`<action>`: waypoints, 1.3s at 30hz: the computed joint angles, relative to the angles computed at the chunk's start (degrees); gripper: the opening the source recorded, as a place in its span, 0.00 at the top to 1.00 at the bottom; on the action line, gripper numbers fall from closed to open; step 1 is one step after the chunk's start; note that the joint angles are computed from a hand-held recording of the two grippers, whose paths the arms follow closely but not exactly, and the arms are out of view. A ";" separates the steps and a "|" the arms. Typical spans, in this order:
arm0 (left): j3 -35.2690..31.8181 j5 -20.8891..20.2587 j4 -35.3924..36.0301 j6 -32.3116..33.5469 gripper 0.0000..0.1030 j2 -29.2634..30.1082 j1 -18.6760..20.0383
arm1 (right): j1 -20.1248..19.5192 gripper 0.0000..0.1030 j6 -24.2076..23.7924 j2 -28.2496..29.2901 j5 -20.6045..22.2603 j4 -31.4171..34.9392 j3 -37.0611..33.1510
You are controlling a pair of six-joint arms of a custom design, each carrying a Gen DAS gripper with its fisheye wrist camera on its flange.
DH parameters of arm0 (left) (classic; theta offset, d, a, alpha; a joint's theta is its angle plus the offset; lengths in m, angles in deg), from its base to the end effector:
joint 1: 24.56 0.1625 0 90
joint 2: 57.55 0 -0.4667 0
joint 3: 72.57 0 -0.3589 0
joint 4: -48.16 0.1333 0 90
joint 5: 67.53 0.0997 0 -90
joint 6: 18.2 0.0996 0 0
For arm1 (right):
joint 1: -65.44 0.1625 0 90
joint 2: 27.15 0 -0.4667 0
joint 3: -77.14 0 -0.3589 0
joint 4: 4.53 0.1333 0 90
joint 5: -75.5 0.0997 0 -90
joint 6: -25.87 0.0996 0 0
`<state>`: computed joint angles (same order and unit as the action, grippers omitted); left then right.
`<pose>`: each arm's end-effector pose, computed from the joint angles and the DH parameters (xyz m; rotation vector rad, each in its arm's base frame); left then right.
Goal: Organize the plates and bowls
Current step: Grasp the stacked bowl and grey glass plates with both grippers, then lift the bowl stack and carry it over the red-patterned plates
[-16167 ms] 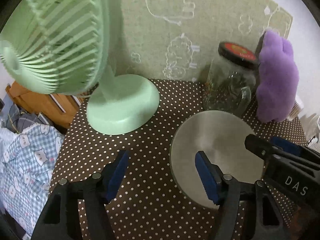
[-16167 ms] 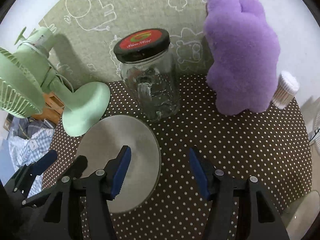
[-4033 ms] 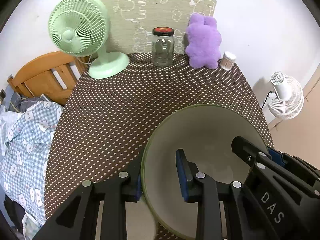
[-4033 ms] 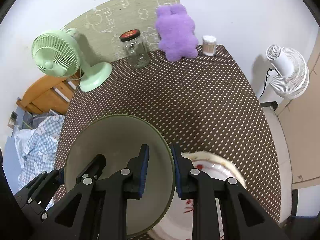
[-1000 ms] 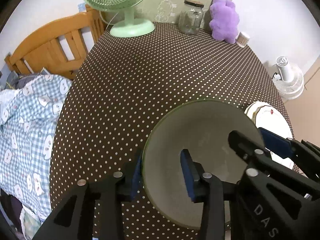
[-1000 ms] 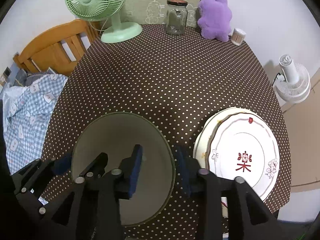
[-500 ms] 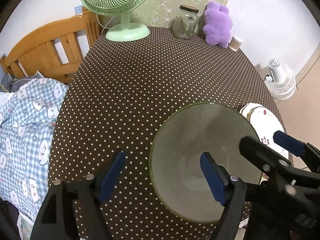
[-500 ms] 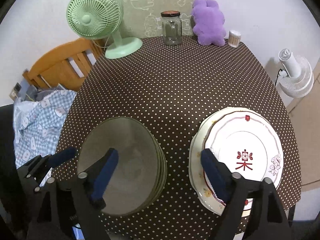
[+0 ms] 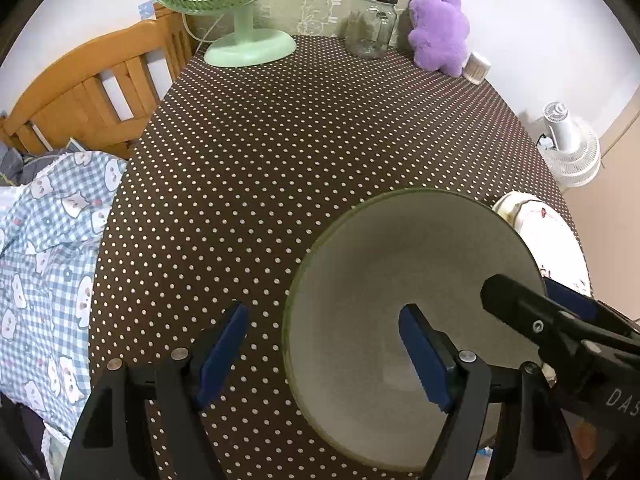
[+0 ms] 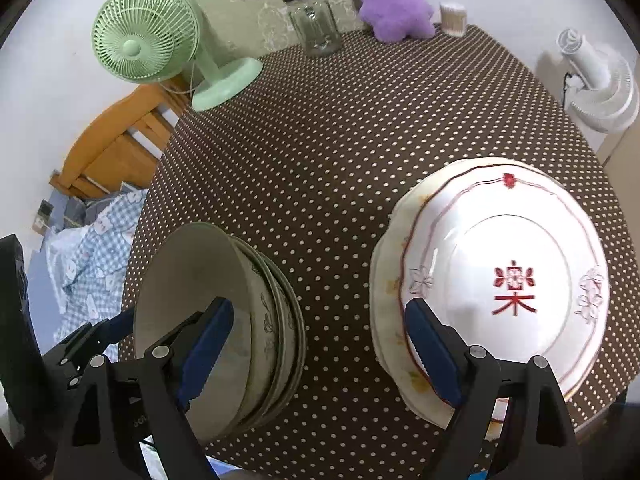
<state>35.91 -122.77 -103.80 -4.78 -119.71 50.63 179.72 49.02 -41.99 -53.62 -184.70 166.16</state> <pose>0.0345 -0.6131 0.2637 0.5089 2.4672 -0.3552 0.3381 -0.5782 -0.1101 -0.1017 -2.5407 0.6895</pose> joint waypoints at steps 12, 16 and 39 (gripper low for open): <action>-0.41 1.78 -0.34 0.35 0.40 1.31 0.44 | -1.39 0.39 0.68 1.43 3.20 9.31 -4.75; -0.62 0.74 1.00 -0.26 0.46 1.40 0.74 | -1.78 0.50 2.67 1.89 4.04 12.61 -6.35; -2.24 -4.93 4.15 2.93 0.58 0.97 1.65 | -0.33 0.64 6.99 4.65 2.01 16.11 -11.46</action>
